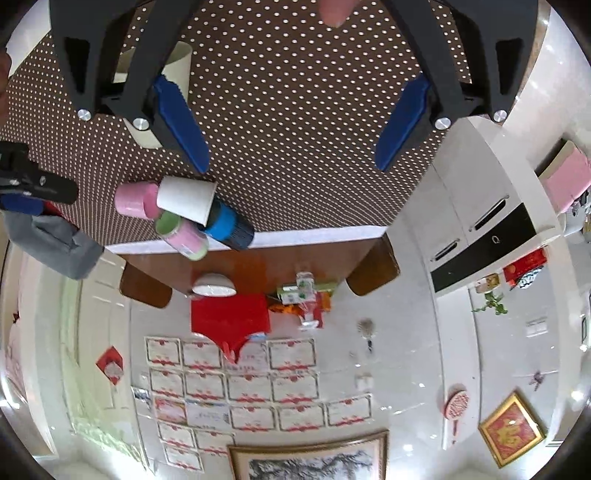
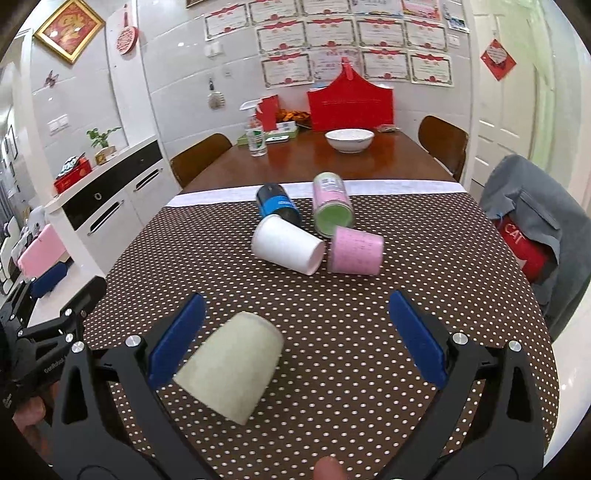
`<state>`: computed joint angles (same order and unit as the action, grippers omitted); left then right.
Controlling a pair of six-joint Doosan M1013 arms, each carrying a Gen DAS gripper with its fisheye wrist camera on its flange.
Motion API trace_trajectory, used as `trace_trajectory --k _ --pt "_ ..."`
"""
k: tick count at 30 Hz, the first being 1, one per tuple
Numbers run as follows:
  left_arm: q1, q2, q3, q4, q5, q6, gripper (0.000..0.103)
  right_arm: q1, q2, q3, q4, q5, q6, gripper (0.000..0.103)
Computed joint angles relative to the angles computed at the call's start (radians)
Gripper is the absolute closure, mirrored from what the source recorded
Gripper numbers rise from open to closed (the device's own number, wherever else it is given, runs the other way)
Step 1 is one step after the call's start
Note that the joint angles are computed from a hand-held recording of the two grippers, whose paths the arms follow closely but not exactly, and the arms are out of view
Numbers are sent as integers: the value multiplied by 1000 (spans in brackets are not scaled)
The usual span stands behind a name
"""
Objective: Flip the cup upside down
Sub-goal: 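Close the right gripper on the pale green cup while the left gripper releases it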
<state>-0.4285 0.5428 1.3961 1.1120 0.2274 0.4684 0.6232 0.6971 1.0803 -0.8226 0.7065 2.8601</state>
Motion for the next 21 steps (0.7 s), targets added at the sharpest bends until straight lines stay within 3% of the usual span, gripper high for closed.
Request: trace_trajectory --k 9,16,21 --pt "16 -45 45 256 9 -306 13 1 18 -55 159 -28 -135 6" --pt "24 -64 71 312 0 -411 13 -9 48 -107 302 23 -215 6" --pt "29 -60 72 303 -9 -408 13 -11 71 -144 349 86 -247 6"
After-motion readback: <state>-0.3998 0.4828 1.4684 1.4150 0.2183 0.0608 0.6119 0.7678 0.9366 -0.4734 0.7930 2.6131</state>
